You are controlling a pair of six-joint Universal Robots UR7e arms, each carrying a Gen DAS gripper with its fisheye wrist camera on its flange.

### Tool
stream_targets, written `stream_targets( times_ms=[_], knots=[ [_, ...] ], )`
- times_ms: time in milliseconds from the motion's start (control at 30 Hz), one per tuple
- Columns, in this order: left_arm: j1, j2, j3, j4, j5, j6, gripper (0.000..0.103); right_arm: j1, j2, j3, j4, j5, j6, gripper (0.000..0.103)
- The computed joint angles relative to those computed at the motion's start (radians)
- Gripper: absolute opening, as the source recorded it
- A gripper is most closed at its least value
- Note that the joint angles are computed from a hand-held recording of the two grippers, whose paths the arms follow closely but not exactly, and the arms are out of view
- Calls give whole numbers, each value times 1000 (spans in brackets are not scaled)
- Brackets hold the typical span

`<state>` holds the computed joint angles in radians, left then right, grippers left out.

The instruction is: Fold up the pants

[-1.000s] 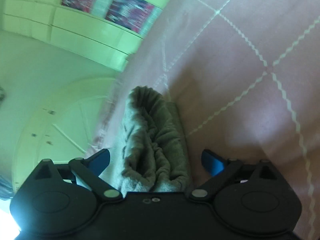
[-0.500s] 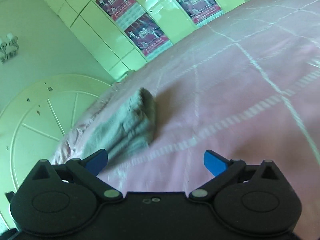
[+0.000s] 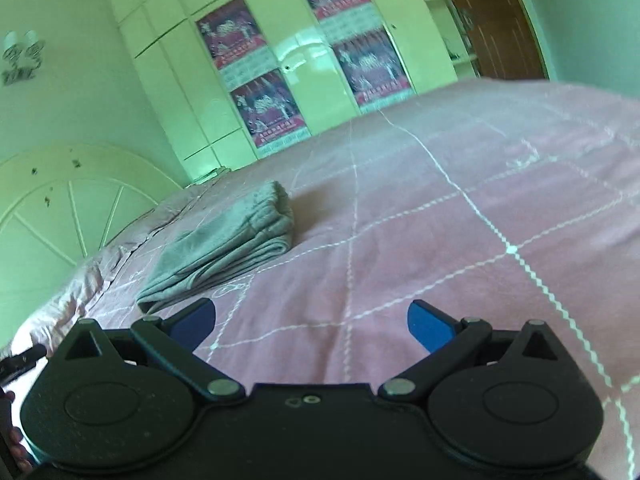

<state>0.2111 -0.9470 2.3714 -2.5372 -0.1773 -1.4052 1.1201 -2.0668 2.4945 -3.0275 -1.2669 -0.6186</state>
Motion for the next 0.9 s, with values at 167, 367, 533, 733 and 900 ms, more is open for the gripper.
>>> stream_targets(
  times_ms=[167,367,533,733,900],
  knots=[
    [-97,-3,-24,206,-31,-137,103,80,-31,70,-90,-62,-10,97],
    [-164,5,-79,437,-76,-313,103,178,-52,100,-79,-100,-107,97],
    [-176,25,-93,408,-104,-257,103,273,-20,116,-99,-183,-146,97],
    [-186,52,-130,499,-119,-274,103,323,4,142,-124,-240,-183,97],
    [-189,49,-114,419,-142,-232,103,340,32,137,-155,-283,-166,97]
  ],
)
